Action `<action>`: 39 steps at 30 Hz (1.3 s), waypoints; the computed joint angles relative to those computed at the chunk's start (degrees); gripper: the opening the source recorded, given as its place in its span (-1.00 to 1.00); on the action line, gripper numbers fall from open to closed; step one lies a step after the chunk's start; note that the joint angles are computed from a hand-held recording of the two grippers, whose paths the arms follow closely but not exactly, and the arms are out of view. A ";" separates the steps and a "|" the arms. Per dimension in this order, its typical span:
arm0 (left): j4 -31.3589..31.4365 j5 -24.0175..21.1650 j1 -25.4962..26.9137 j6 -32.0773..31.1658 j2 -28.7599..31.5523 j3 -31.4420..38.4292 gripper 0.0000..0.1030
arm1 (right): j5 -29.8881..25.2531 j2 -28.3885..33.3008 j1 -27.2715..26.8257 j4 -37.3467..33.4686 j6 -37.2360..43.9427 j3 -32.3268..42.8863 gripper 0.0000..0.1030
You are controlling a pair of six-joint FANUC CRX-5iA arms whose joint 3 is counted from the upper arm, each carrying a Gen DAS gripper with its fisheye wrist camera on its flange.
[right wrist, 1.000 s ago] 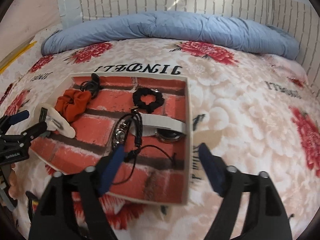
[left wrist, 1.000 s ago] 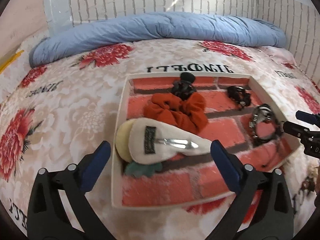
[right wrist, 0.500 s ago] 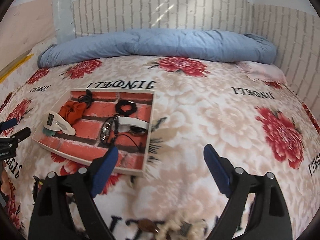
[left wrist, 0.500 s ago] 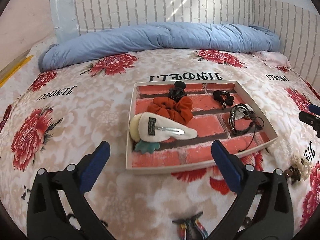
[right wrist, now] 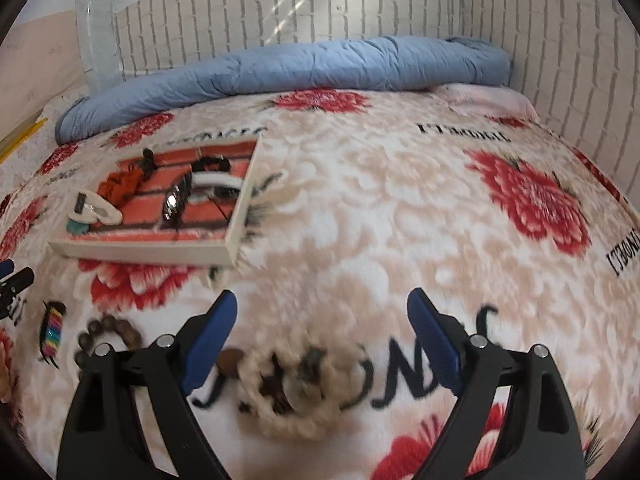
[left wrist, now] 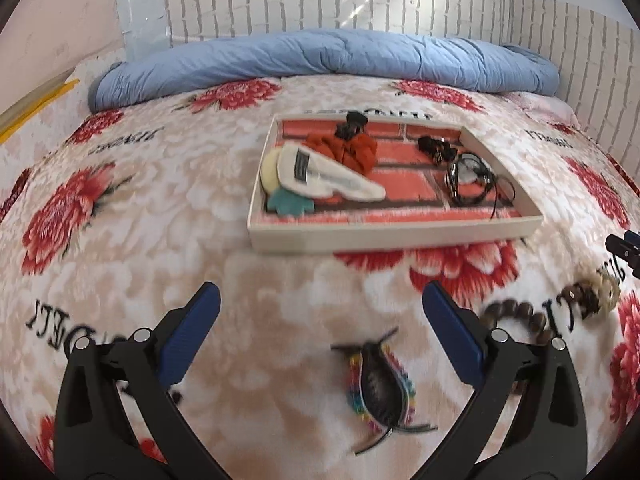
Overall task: Organize jewelry
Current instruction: 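Move left gripper to the rainbow-beaded claw clip while right gripper approaches the cream scrunchie, then close left gripper on the rainbow claw clip while right gripper grasps the cream scrunchie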
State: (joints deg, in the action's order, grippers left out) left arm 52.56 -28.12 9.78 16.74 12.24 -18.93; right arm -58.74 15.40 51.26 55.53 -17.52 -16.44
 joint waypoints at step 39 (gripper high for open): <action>-12.79 0.31 -0.33 11.69 1.05 -1.19 0.90 | 2.16 1.61 0.62 -4.85 3.43 -2.14 -0.08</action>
